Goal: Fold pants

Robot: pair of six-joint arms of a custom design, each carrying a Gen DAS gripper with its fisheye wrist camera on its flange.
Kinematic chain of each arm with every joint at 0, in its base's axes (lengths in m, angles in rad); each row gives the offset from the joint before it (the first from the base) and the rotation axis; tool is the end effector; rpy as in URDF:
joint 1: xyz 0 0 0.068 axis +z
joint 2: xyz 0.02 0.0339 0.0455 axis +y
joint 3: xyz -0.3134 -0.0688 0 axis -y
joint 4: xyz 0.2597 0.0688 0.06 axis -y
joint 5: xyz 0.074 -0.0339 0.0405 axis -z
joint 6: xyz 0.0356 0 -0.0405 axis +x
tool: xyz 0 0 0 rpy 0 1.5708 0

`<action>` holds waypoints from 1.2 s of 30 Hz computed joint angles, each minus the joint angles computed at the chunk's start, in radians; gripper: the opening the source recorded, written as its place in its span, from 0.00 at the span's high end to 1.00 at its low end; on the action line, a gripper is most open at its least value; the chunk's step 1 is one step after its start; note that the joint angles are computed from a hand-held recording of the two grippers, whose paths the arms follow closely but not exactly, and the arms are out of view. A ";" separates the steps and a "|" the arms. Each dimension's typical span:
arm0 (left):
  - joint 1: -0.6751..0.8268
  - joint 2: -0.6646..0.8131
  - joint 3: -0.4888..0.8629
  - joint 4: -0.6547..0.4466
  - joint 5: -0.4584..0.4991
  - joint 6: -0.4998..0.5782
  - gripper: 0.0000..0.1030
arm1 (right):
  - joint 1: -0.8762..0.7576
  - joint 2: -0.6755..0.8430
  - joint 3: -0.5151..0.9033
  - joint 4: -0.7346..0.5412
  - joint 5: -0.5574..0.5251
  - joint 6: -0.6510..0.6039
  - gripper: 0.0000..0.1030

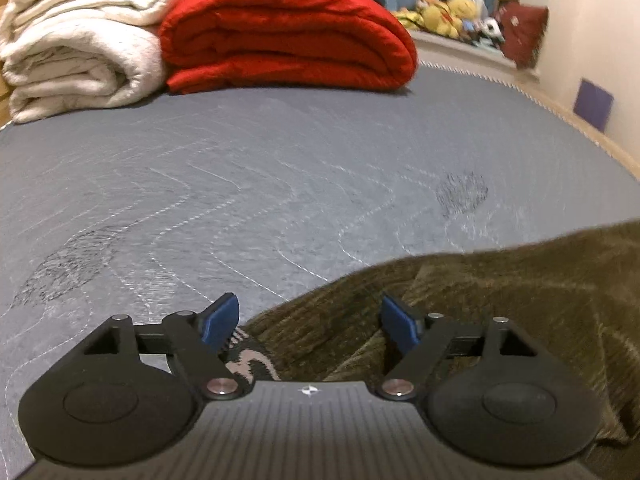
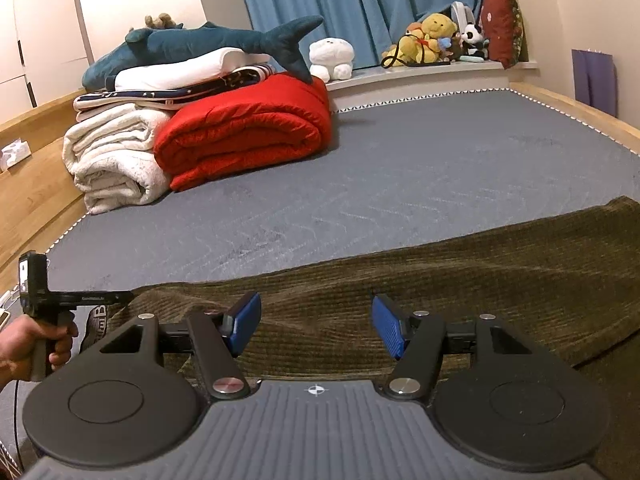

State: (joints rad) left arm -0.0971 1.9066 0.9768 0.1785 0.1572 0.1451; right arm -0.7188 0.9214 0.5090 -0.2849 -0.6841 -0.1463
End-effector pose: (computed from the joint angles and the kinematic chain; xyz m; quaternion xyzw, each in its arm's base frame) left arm 0.4040 -0.0450 0.1626 0.1415 0.9039 -0.0625 0.3988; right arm 0.1430 -0.0952 0.2488 0.1049 0.8590 0.1089 0.4892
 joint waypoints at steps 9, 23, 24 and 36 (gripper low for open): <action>-0.034 -0.002 -0.019 0.018 -0.050 0.102 0.89 | 0.003 -0.016 0.007 -0.035 0.008 -0.026 0.38; -0.088 -0.356 -0.215 -0.002 -0.022 0.078 0.93 | -0.030 -0.070 0.012 -0.035 0.066 -0.013 0.38; -0.094 -0.402 -0.225 -0.040 -0.008 0.086 0.94 | -0.036 -0.073 0.014 -0.038 0.073 -0.011 0.39; 0.094 -1.126 -0.464 -0.682 0.372 0.431 0.94 | -0.358 0.212 0.170 -0.083 -0.059 0.097 0.59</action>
